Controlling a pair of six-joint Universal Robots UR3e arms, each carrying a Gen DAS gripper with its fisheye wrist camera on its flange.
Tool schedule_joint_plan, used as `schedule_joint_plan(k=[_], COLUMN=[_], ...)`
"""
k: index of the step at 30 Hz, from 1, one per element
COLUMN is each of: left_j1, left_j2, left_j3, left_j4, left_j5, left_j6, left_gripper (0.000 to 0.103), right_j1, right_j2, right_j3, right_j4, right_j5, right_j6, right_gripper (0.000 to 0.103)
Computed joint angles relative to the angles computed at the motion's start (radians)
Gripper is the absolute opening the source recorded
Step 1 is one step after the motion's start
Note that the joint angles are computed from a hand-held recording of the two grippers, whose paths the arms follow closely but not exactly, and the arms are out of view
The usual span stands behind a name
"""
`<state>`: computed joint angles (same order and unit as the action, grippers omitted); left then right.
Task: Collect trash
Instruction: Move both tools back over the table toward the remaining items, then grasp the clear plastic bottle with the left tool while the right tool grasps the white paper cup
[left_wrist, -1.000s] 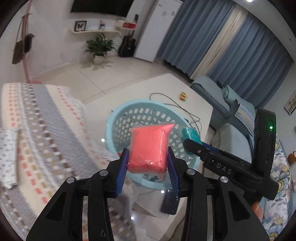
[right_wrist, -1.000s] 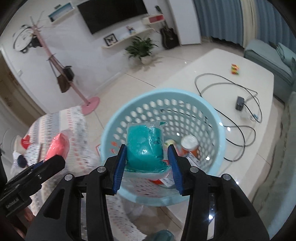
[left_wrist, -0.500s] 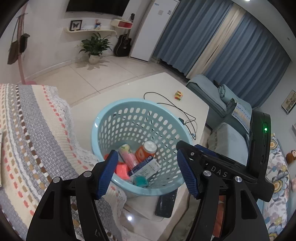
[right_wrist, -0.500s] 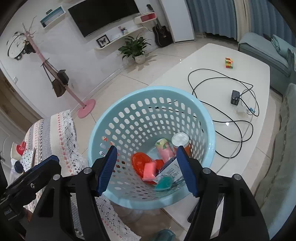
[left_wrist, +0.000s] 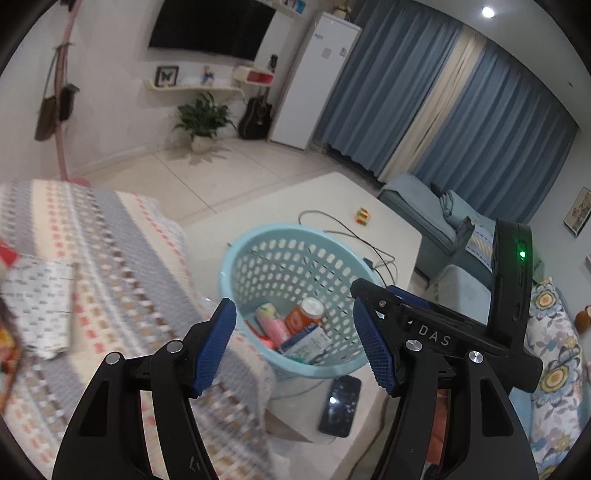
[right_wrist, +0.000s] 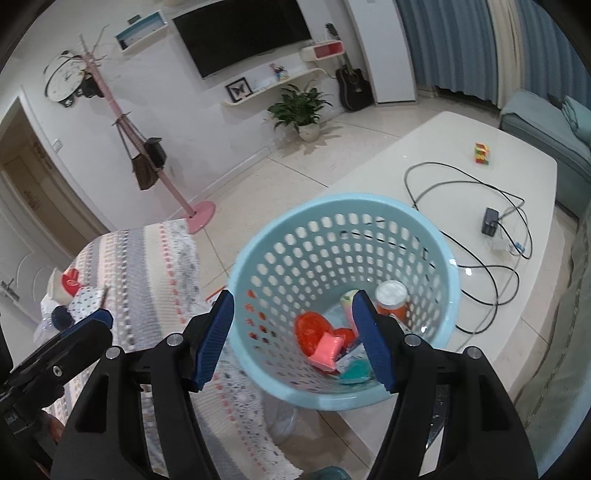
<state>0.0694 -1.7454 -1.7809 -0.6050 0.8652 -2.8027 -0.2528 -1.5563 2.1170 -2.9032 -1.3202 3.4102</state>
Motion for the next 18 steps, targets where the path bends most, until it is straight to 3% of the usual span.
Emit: schedule_joint_plan(k=[9,18], left_j1=[0.236,0.537], left_j2=[0.22,0.254], left_j3=[-0.129,-0.045], left_j4=[-0.062,-0.186], left_j5=[-0.099,-0.159], left_j6=[0.106,0.208], left_gripper=[0.065,0.064], right_j1=[0.207,0.479], right_j2=[0.09,0.356], right_j3=[-0.198,-0.68], right_j4=[0.049,0.197], right_j5=[-0.098,-0.212], right_j6=[0.019,-0.037], right_gripper=[0.063,0.063])
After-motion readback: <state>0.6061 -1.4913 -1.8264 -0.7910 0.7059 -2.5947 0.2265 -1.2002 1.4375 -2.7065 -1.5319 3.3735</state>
